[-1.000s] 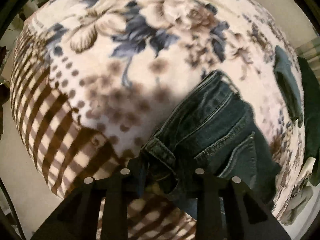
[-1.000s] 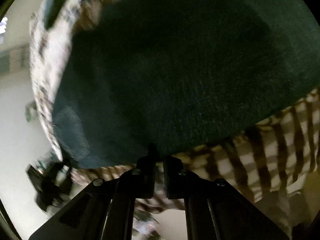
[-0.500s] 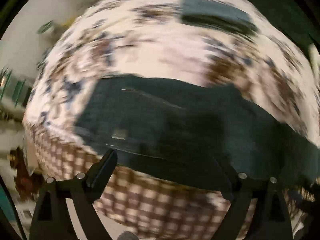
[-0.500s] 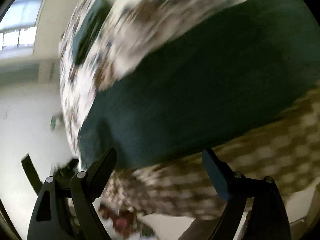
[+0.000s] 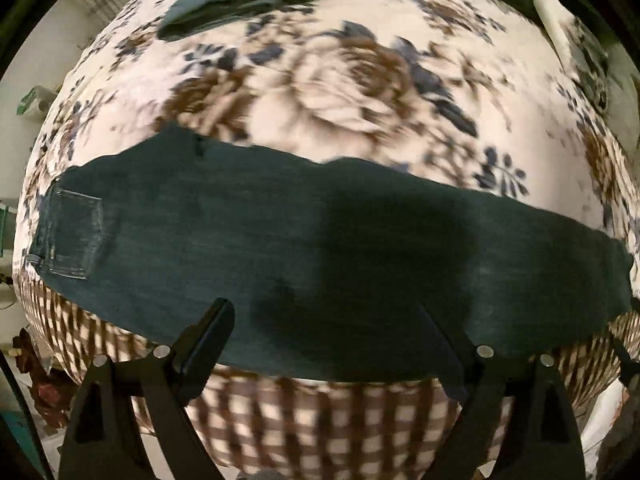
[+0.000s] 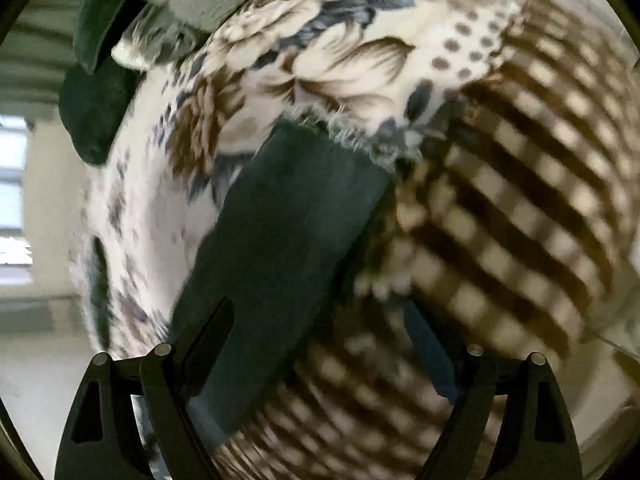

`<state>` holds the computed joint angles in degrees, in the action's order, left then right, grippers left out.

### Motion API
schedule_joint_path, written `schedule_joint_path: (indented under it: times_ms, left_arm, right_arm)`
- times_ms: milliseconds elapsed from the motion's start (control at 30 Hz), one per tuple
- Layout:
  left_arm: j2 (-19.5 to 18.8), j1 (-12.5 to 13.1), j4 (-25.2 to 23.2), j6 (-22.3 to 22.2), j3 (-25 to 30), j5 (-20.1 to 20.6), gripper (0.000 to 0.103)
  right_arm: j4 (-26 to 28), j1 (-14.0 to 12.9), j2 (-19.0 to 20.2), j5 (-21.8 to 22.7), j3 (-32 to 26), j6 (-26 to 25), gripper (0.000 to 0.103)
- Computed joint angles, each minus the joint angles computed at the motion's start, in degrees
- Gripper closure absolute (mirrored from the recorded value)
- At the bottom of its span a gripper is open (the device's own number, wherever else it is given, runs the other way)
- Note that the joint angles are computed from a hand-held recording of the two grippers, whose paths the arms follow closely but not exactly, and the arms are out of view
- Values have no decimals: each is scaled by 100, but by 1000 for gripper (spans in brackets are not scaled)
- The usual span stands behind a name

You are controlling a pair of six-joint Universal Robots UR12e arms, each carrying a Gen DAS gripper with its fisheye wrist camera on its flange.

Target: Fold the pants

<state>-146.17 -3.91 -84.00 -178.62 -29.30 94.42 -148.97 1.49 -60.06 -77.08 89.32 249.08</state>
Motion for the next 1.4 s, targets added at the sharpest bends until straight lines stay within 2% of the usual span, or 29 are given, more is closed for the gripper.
schedule_joint_path:
  times_ms: [67,100,267,333,400,467,500,600,733,933,1100,1267,1367,1400]
  left_arm:
    - [-41,-75,-32,-14,23,109,12]
    - [-34,-96,-30,-11,-1,134,12]
    - [-163,-174,-214,-16,183,277,12]
    - [-214,-196,-275,-39,254,323,12]
    - [-254,-200,-344,-57,316,311,12]
    - [-282,-210,-401,-71,355,317,12]
    - [-287,-212,-428,-83,366,303,12]
    - [-300,-211,-459,-81,399,284,12]
    - [-338,-192,-506,-59,470,311,12]
    - [-185,-30,-358,-107,273,147,12]
    - [40,214,-169,-141,-65,-56,12]
    - [286,597,-55,-237,-426,-200,12]
    - [424,852,52,-317,-629,-171,12]
    - [465,939,93,-362,-698,-151,12]
  right_arm:
    - [-816,-85,168,212,148,197,19]
    - [-1132,-104,246,264,182,243,25]
    - [-2003,-160,584,414,58,267,31]
    - [-1994,-145,724,388,-112,233,40]
    - [-1853,-149,796,368,-222,270,77]
    - [-2017,-167,805,344,-155,451,90]
    - [-2168,-171,811,349,-133,477,92]
    - [-2119,-149,671,236,-45,276,94]
    - [-1719,-111,618,74,-90,248,94]
    - [-828,184,494,-419,-779,-782,94]
    - [209,660,753,-843,-1939,-1704,94]
    - [1209,1246,1500,-1075,-3470,-2461,94]
    - [2094,1622,2270,-1114,-4773,-3080,94]
    - [2515,1751,2618,-1118,-5363,-3364,94]
